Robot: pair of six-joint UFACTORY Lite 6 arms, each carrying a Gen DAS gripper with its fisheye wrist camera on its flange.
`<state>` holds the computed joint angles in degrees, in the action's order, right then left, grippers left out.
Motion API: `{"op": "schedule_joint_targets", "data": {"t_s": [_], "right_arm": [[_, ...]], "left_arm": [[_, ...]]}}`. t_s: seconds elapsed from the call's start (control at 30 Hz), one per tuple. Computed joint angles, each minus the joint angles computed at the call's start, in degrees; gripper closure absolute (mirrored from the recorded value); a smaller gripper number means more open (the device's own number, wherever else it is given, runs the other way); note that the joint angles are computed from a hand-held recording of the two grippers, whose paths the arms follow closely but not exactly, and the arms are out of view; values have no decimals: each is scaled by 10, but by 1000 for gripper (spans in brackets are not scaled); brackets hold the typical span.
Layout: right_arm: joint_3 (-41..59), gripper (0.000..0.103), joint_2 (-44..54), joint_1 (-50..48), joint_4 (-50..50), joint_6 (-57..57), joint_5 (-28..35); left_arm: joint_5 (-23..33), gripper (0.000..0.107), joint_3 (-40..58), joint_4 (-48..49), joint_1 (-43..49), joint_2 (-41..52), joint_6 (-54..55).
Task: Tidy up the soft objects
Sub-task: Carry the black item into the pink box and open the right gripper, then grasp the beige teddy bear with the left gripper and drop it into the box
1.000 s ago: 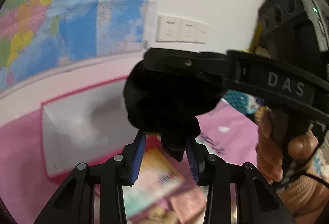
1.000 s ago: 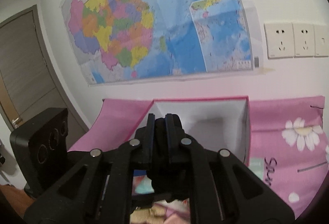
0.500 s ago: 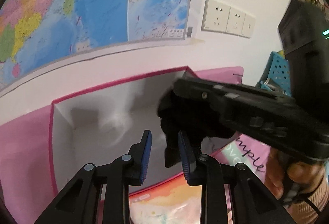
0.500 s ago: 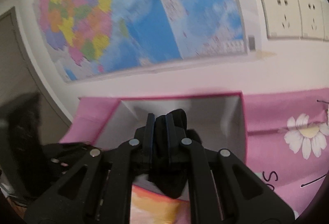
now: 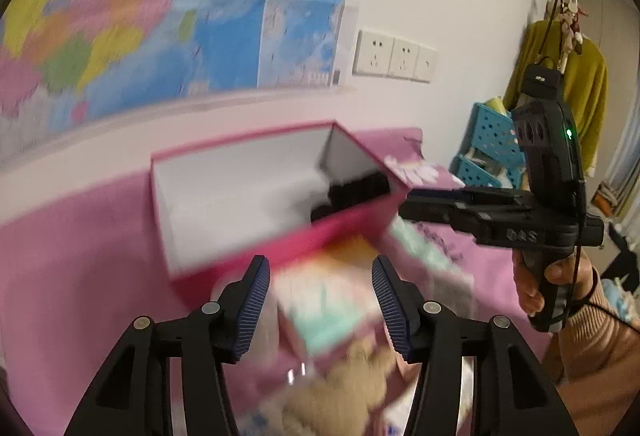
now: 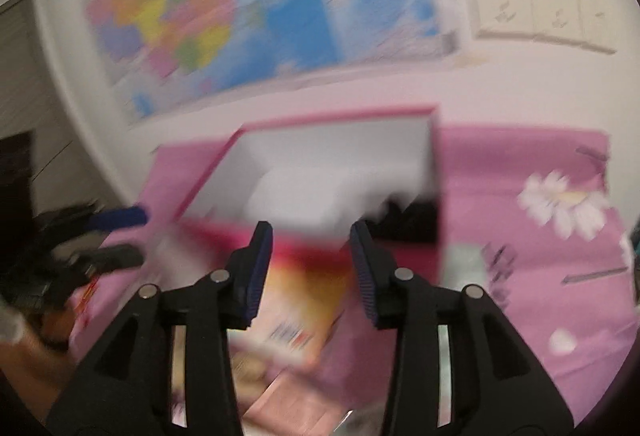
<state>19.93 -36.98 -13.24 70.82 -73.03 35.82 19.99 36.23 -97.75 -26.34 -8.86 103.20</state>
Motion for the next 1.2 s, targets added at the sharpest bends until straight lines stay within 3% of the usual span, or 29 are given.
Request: {"op": "schedule_joint_targets", "data": {"t_s": [0.1,0.2,0.33,0.5,0.57,0.67,0.83,0.9,0.97,1.2], "right_arm": [[-46,61,-15,44,-29,28,25],[-77,61,3,106,-20,36,-2],[-90,61,79,115,49,-28,-8],[-83,60,149,129,98,-84,-34],[-76,53,186,124,124,-123,-20],[-79,52,195,151,152,-141,-38],[-84,52,212,132,150,-168,1],[-81,57,215,141,159,-173,-2],[-80,81,227,154,181,-189,-7],[-106,84,176,173,205,-195,-20]], "left_arm": [[36,52,-56,43,43,-11,-25],[51,52,-92,60,63,-9,-33],[67,52,-123,56,71,8,-25],[54,52,-141,46,42,15,-23],[52,52,-142,44,30,16,-24],[46,52,-142,37,17,22,-22],[37,61,-126,42,11,44,-40],[42,68,-120,45,16,58,-45],[40,69,-118,38,18,68,-37],[45,70,-124,5,19,69,-6]]}}
